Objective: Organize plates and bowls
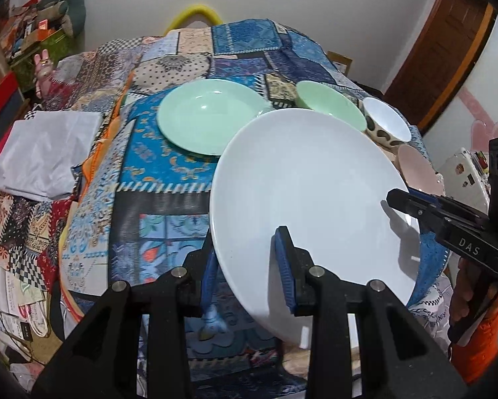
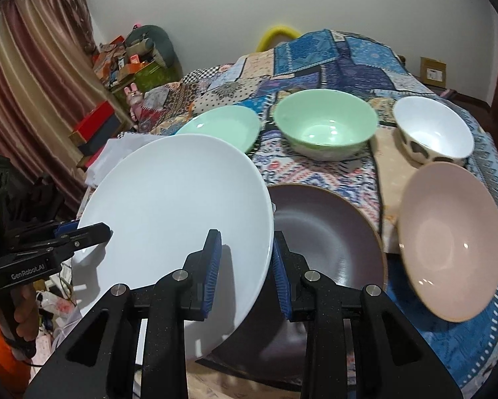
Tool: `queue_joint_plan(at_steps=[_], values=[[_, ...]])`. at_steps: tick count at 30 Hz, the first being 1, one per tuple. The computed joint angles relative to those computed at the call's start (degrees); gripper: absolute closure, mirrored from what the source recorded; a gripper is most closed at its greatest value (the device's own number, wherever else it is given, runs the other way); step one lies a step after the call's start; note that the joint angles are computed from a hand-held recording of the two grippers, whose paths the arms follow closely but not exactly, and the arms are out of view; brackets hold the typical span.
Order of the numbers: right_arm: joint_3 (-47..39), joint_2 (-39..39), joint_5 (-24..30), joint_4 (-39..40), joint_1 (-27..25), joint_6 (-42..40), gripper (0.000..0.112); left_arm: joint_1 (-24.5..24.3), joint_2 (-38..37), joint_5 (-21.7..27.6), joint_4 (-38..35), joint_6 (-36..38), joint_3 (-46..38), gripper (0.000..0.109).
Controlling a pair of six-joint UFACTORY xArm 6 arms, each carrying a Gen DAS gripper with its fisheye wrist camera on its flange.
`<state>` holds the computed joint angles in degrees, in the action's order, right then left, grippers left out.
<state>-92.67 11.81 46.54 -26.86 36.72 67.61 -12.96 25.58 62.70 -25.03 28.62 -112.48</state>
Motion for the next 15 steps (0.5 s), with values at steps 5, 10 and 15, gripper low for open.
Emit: queue_joint_plan(at_steps=[5, 10, 15], values=[[4.1, -3.3, -0.1, -1.1, -0.2, 2.2, 0.084, -1.7, -0.4, 0.3, 0.3, 0.2, 0.4, 0.076], [8.0, -6.3, -0.2, -2.1, -0.4, 4.3, 0.084, -3.1, -0.2, 0.5, 0.2, 0.4, 0.3, 0.076], [11.2, -8.7, -0.1, -2.4, -0.7, 5.9, 0.084, -4.3, 0.3, 1.0, 0.3, 0.7, -0.1, 0.076]])
